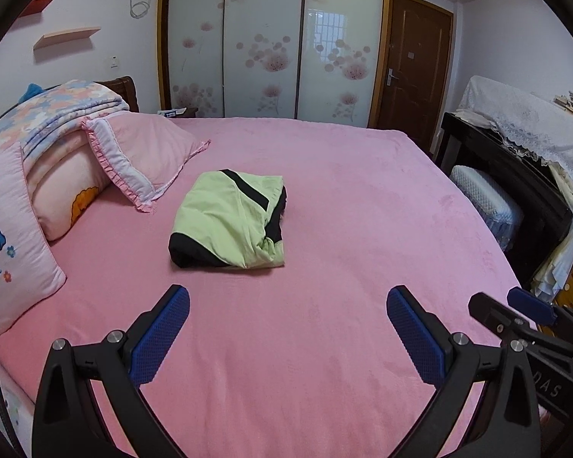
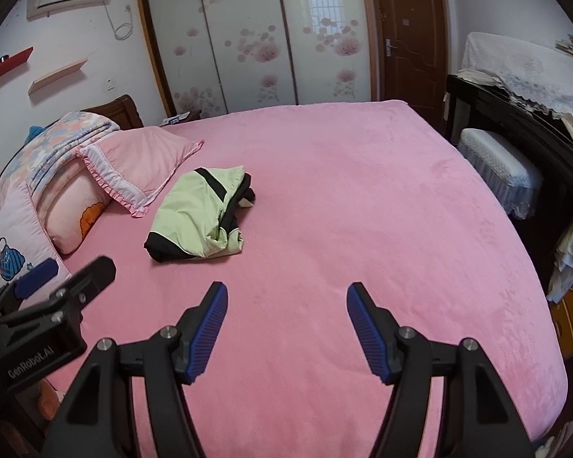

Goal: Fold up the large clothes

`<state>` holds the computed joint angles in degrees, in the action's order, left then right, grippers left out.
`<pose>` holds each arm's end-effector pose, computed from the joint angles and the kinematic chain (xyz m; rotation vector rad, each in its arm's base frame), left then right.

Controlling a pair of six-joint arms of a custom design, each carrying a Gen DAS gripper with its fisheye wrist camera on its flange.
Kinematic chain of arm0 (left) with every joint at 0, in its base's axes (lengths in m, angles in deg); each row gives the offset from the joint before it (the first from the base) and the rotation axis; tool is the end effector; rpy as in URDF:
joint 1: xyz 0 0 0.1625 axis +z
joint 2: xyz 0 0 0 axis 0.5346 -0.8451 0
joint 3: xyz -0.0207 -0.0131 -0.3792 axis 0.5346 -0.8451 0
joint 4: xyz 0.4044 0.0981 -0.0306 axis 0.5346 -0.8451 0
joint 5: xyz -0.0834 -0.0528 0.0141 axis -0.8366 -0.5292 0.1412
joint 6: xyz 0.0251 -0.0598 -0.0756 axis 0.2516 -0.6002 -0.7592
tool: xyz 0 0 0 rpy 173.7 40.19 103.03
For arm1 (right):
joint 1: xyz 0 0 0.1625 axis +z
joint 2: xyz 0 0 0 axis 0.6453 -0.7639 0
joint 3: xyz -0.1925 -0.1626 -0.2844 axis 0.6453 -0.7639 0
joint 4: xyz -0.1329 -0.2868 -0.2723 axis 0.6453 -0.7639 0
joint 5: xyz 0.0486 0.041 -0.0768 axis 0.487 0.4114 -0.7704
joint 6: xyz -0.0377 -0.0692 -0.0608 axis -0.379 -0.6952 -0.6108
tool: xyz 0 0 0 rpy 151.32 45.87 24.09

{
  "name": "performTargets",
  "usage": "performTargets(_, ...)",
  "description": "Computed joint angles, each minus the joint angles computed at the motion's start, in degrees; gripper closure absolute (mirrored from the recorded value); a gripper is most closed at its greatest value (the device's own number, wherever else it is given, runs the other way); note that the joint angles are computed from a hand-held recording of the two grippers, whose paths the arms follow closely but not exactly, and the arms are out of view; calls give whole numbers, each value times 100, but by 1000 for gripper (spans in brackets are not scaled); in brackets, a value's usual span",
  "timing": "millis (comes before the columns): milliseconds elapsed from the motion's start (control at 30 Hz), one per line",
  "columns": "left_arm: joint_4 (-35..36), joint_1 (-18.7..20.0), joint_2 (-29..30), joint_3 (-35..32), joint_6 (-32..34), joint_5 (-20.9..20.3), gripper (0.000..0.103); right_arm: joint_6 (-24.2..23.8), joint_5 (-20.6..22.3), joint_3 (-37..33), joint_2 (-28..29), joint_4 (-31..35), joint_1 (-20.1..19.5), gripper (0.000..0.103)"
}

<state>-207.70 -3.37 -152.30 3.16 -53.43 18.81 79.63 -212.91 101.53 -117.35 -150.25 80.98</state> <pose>-0.4302 -0.4876 0.2909 0.4946 2.2529 -1.0209 0.3626 -0.4882 0.3404 0.2541 -2.2979 1.0176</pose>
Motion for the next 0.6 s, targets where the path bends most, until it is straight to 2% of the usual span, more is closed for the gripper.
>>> performTargets(133, 124, -227, -259, 363, -394, -14, 0, 118, 10, 332, -326, 53, 59, 38)
performTargets(300, 548, -453, -496, 642, -977, -57, 0, 102, -277, 720, -570, -157, 205, 38)
performTargets(600, 947, -849, -792, 1049, -1406, -100, 1, 8, -642, 1232, -828, -473, 565, 38)
